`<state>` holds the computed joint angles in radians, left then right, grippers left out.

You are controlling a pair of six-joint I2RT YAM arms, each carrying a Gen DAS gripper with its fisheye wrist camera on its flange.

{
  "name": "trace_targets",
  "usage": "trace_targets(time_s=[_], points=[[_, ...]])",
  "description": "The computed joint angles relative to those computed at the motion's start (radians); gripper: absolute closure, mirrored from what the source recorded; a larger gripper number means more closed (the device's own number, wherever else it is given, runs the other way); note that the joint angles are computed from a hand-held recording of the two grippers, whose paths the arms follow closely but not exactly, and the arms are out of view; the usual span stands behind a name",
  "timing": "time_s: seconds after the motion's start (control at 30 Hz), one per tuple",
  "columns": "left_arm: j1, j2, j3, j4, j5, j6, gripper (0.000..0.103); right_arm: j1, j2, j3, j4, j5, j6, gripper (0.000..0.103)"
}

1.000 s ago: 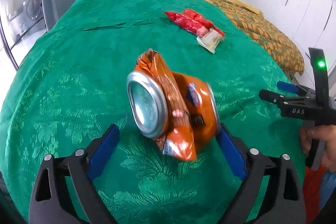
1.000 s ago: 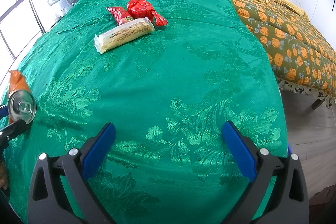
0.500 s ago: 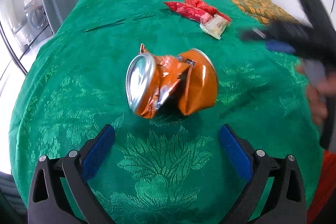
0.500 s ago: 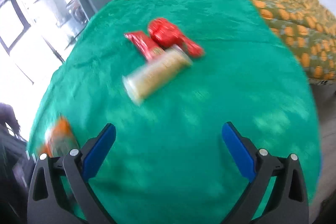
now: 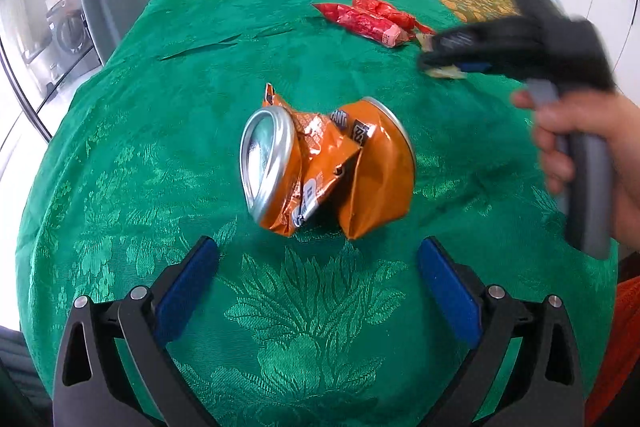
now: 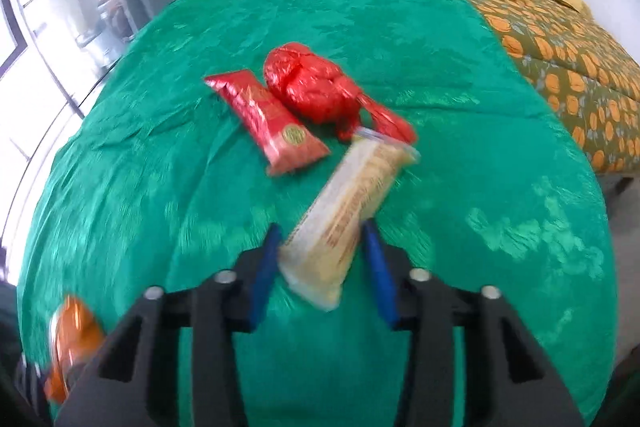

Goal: Collect trash

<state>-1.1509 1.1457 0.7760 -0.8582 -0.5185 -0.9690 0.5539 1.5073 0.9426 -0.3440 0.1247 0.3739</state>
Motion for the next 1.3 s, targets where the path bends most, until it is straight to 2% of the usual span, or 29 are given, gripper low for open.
trace_targets(time_s=[0.2, 0.4, 0.5, 0.53, 0.57, 0.63, 0.73, 1.3], points=[[-0.003, 0.004, 0.004, -0.004, -0.002, -0.004, 0.005, -0.015, -0.259, -0.198, -0.049, -0.090, -0.198, 0.069], [-0.003, 0.006, 0.004, -0.003, -0.002, -0.004, 0.005, 0.094, -0.473, -0.351, -0.102, -0.052, -0.241, 0.069], [-0.004, 0.007, 0.005, -0.004, -0.003, -0.005, 0.005, 0.124, -0.462, -0.373, -0.064, -0.010, -0.221, 0.057], [-0.003, 0.006, 0.004, -0.004, -0.003, -0.004, 0.005, 0.128, -0.462, -0.382, -0.050, 0.003, -0.196, 0.039], [-0.002, 0.005, 0.004, -0.004, -0.002, -0.003, 0.005, 0.119, -0.452, -0.380, -0.047, -0.007, -0.181, 0.028], [-0.002, 0.006, 0.004, -0.004, -0.002, -0.003, 0.005, 0.113, -0.431, -0.373, -0.044, -0.028, -0.179, 0.022], [-0.003, 0.006, 0.004, -0.003, -0.002, -0.004, 0.005, 0.139, -0.395, -0.356, -0.045, 0.015, -0.174, 0.013], [-0.016, 0.012, 0.012, -0.020, -0.011, -0.019, 0.004, 0.097, -0.394, -0.360, -0.039, -0.021, -0.189, 0.011]])
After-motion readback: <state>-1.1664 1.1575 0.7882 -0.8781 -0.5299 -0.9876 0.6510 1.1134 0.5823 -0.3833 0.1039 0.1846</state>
